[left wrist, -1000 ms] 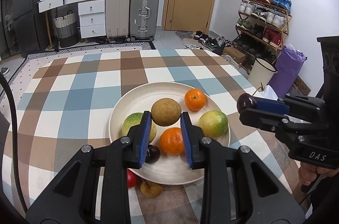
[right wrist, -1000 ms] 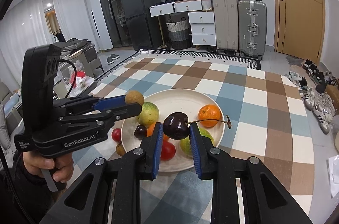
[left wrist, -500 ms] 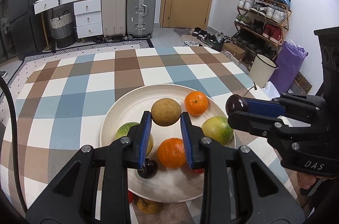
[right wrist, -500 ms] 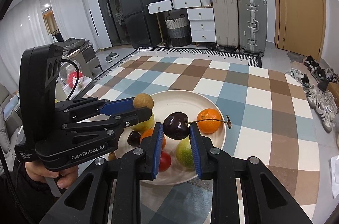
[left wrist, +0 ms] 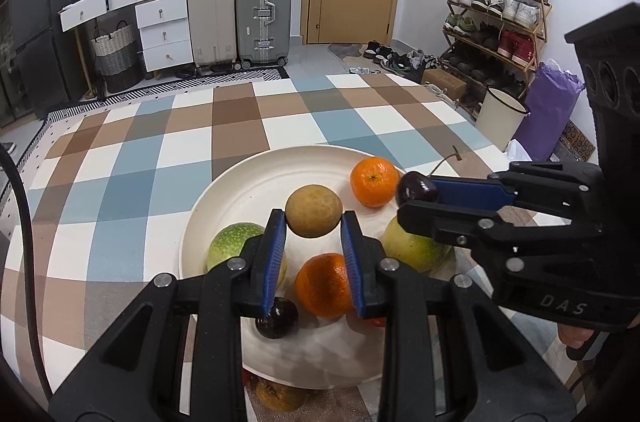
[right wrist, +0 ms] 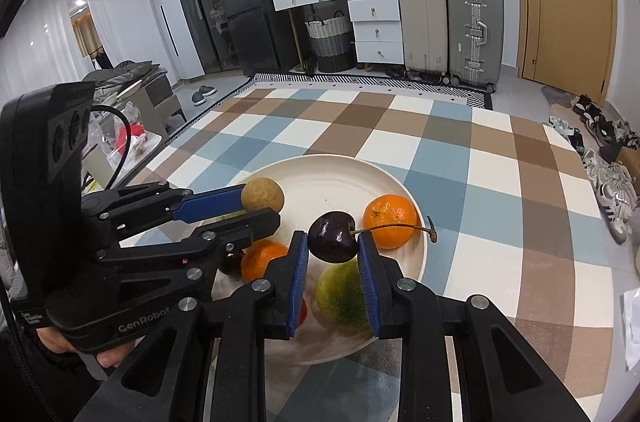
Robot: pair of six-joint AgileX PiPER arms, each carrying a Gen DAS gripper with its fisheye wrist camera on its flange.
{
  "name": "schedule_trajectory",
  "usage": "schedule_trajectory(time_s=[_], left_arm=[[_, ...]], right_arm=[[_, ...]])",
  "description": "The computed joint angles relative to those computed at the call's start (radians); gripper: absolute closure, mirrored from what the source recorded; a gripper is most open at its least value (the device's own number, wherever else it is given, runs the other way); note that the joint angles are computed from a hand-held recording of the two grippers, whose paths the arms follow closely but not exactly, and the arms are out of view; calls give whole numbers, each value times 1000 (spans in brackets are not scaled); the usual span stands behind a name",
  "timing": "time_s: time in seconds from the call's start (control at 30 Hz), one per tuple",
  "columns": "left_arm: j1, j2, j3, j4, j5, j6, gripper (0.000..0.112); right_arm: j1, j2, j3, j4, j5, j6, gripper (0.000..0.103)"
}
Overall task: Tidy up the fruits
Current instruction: 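Carry the cherry over the plate with right tool while left tool carries the brown fruit, then open right tool to drop the cherry on the plate while left tool releases the brown fruit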
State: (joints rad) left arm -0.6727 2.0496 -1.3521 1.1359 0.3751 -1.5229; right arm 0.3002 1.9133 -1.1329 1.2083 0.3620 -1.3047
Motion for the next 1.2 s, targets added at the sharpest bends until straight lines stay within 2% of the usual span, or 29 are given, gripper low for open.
schedule_trajectory(time_s=[0.3, 0.83, 0.93, 1.03, 1.07, 1.13, 1.2], left_arm=[[8, 15, -7, -33, -5, 20, 87], [9, 10, 2, 1, -3, -21, 87], [13, 1, 11, 4, -7, -36, 86], [13, -16, 34, 38, -14, -83, 74], [13, -24, 42, 51, -14, -101, 66], [4, -44, 69, 113, -8, -173, 54], [-4, -65, 90, 113, 3, -172, 39]], right_arm=[[19, 49, -51, -50, -3, 57, 77], [30, 78, -82, -104, -18, 119, 77], [28, 65, -68, -79, -26, 101, 73], [20, 43, -46, -50, -32, 76, 71], [17, 34, -36, -43, -35, 69, 70], [8, 16, -16, -15, -33, 44, 62], [-4, -2, 5, 20, -30, 13, 54]])
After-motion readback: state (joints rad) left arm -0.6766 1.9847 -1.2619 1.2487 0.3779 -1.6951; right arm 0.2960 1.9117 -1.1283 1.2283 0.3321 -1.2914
